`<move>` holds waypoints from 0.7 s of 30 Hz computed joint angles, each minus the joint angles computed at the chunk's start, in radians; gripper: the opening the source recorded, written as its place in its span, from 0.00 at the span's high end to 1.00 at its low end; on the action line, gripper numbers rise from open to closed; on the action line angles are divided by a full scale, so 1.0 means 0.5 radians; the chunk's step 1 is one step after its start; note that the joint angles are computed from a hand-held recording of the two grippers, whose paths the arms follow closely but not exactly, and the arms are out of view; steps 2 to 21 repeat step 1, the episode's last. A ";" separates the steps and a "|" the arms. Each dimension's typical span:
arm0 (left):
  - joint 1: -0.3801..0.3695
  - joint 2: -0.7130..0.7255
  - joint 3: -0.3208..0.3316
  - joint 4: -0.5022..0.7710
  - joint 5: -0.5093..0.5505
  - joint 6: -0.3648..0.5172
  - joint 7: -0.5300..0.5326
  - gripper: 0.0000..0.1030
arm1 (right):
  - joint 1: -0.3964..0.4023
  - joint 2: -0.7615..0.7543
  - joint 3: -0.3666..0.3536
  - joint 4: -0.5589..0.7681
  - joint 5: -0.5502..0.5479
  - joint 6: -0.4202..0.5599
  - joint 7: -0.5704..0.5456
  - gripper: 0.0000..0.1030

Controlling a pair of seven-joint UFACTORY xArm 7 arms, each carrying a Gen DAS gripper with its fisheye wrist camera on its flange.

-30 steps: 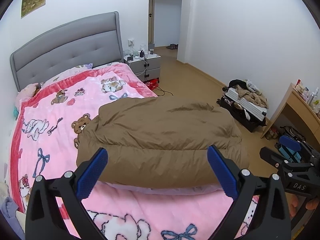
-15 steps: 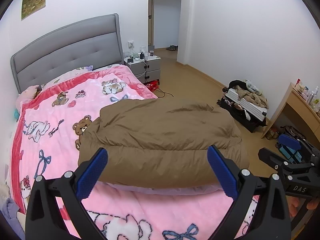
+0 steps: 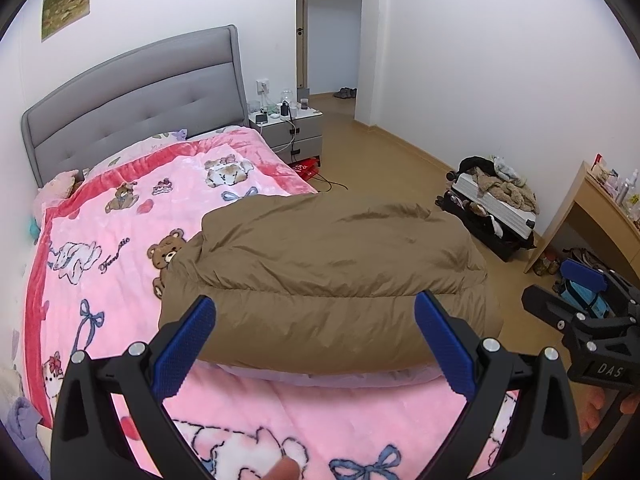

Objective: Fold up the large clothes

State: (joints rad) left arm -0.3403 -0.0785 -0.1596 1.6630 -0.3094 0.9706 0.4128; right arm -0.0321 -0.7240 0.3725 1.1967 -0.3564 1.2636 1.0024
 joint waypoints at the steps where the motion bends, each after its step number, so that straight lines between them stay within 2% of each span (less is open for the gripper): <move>1: 0.001 -0.003 0.002 -0.003 -0.002 0.003 0.002 0.05 | 0.002 -0.001 -0.005 -0.002 0.002 -0.007 0.001 0.08; 21: 0.001 -0.003 0.002 -0.003 -0.002 0.003 0.002 0.05 | 0.002 -0.001 -0.005 -0.002 0.002 -0.007 0.001 0.08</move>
